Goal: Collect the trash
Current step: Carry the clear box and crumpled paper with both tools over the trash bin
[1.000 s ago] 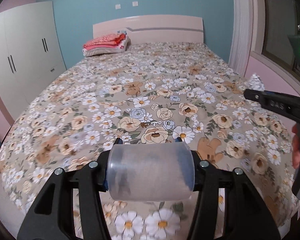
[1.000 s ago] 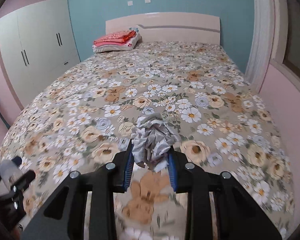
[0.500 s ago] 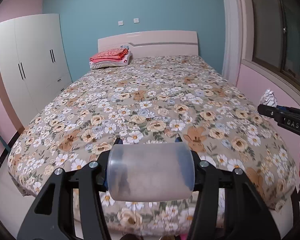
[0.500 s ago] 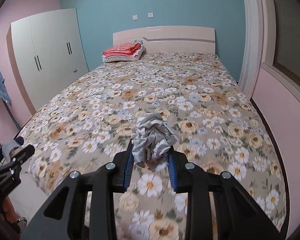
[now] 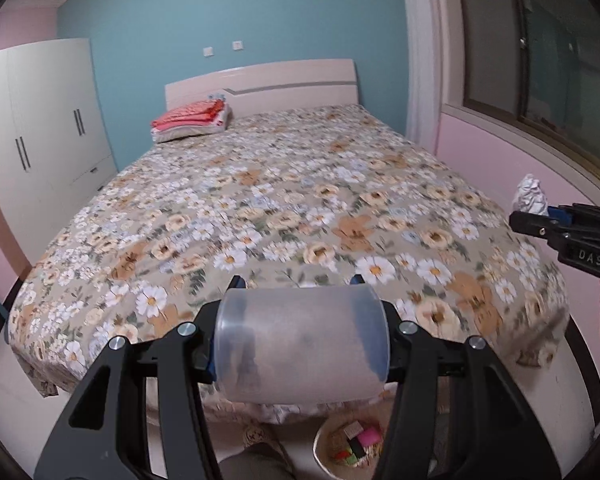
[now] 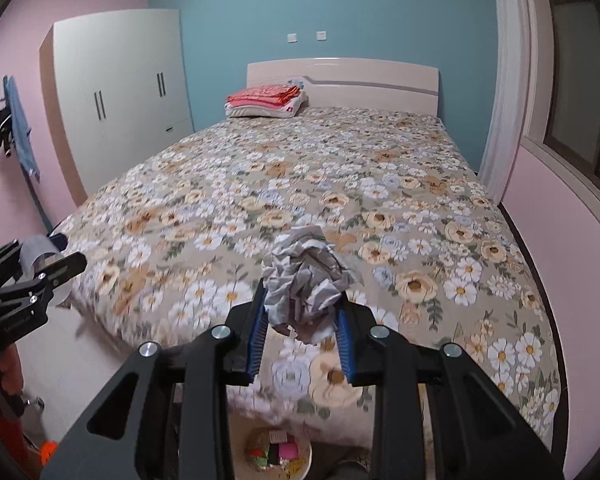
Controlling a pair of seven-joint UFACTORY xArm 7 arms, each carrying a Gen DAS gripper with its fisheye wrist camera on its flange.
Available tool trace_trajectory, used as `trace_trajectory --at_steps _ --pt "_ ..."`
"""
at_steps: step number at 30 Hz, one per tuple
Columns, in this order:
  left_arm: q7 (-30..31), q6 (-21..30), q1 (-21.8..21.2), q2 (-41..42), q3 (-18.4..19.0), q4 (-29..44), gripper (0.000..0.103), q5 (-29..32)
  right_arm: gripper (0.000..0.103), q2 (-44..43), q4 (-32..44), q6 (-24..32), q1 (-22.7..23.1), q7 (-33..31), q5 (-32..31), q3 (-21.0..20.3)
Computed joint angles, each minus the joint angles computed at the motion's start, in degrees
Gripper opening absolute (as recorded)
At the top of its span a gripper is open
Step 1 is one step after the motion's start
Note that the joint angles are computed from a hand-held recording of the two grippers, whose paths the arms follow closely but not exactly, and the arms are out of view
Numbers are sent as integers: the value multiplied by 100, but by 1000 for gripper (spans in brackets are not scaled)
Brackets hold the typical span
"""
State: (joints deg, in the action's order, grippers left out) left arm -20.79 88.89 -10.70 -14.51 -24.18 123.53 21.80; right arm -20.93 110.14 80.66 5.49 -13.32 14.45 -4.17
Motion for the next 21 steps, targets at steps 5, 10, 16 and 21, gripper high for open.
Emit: trace_trajectory --at_steps 5,10,16,21 --pt "39 -380 -65 -883 425 -1342 54 -648 32 -881 -1190 -106 87 -177 -27 68" --pt "139 -531 -37 -1510 569 -2359 54 -1222 32 -1440 -2007 118 220 -213 -24 86" --pt "368 -624 -200 -2013 606 -3574 54 -1755 32 -2145 -3231 138 278 -244 -146 252" --pt "404 -630 -385 -2262 653 -4501 54 -2116 32 -2615 -4193 51 301 -231 -284 397"
